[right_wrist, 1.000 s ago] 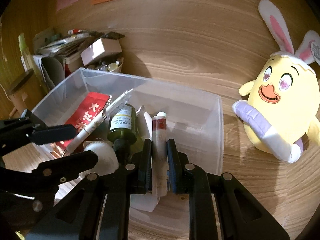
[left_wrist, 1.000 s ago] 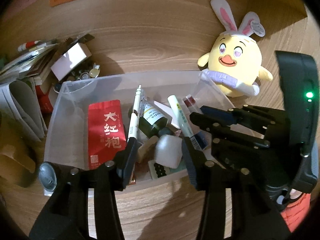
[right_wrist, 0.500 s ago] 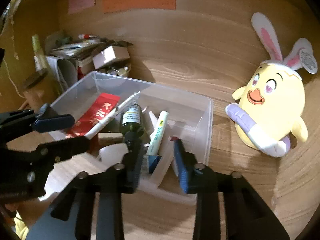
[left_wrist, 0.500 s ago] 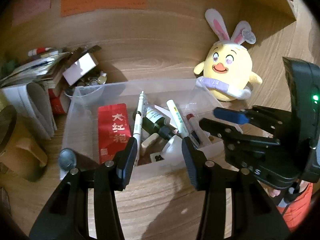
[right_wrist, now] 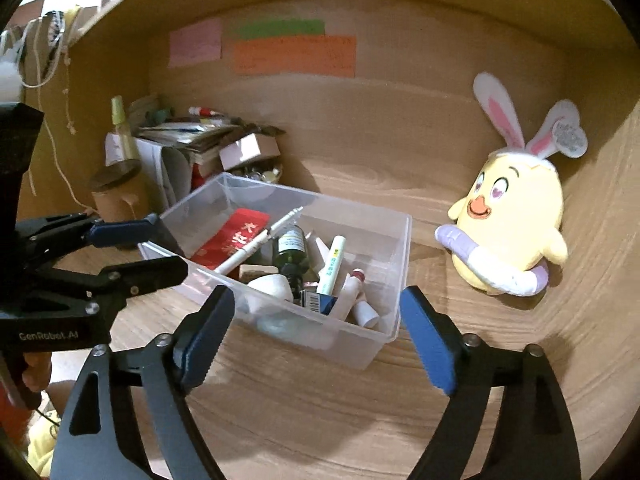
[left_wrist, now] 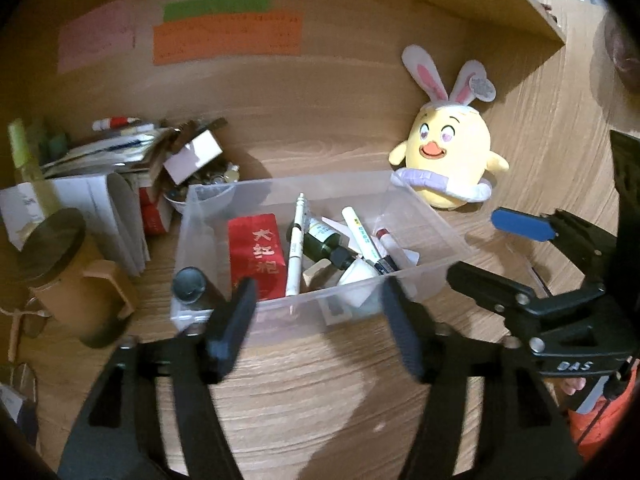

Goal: Organize objects

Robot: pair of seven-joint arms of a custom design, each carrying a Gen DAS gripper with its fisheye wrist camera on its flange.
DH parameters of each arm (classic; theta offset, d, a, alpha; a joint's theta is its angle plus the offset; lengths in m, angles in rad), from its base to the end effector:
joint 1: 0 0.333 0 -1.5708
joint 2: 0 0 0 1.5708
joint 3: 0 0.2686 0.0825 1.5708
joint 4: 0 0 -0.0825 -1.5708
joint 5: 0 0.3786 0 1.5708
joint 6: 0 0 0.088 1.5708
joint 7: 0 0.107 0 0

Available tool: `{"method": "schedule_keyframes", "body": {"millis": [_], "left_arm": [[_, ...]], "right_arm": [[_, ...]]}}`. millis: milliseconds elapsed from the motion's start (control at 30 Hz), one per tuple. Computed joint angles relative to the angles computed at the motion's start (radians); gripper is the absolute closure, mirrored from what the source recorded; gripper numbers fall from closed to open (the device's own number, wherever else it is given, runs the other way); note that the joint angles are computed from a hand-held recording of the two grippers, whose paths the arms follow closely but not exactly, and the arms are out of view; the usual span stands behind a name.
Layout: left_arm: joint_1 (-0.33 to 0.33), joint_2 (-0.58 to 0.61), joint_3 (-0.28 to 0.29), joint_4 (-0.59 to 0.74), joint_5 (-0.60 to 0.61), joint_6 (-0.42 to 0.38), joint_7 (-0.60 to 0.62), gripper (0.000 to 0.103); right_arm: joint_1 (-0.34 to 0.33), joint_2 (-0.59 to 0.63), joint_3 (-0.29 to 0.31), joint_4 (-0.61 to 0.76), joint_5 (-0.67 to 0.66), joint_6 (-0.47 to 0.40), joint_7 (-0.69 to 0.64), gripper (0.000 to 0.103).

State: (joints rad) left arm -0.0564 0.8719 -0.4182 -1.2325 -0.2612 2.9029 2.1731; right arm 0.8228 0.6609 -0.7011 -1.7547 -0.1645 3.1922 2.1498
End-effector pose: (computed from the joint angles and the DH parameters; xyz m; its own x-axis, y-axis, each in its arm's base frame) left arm 0.7273 -0.2346 0.3366 -0.5686 -0.8183 0.0838 -0.5377 0.2927 -0.7907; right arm 0.6625 0.1742 0.3295 -0.0124 -0.9976 0.0681 -0.5755 -0.0485 -0.8163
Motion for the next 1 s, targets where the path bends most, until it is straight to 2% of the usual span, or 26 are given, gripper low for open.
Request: {"method": "schedule_keyframes", "body": {"millis": [67, 133, 167, 200, 267, 333, 700, 1000], "left_arm": [[0.024, -0.024, -0.023, -0.049, -0.011, 0.027, 0.022, 0.032], [0.041, -0.038, -0.035, -0.078, -0.017, 0.030, 0.034, 0.031], [0.046, -0.043, -0.038, -0.089, -0.020, 0.031, 0.038, 0.027], [0.050, -0.048, -0.038, -0.102, -0.023, 0.040, 0.039, 0.018], [0.066, -0.057, -0.054, -0.135, -0.034, 0.077, 0.049, 0.010], [0.085, -0.069, -0.071, -0.170, -0.035, 0.107, 0.058, 0.009], [0.110, -0.080, -0.074, -0.219, 0.007, 0.132, 0.020, 0.009], [0.126, -0.081, -0.082, -0.224, 0.020, 0.142, 0.003, 0.009]], "right_arm": [[0.065, 0.001, -0.059, -0.035, 0.003, 0.024, 0.015, 0.017], [0.095, -0.005, -0.080, -0.063, 0.021, 0.043, 0.004, 0.014], [0.108, -0.008, -0.088, -0.076, 0.033, 0.050, -0.005, 0.012], [0.126, -0.008, -0.100, -0.088, 0.048, 0.057, -0.011, 0.009], [0.168, -0.001, -0.133, -0.112, 0.082, 0.073, -0.017, 0.005], [0.190, 0.003, -0.147, -0.128, 0.112, 0.084, -0.031, 0.005], [0.150, -0.028, -0.068, -0.154, 0.253, 0.102, -0.139, 0.004], [0.130, -0.028, -0.033, -0.143, 0.346, 0.103, -0.228, 0.004]]}}
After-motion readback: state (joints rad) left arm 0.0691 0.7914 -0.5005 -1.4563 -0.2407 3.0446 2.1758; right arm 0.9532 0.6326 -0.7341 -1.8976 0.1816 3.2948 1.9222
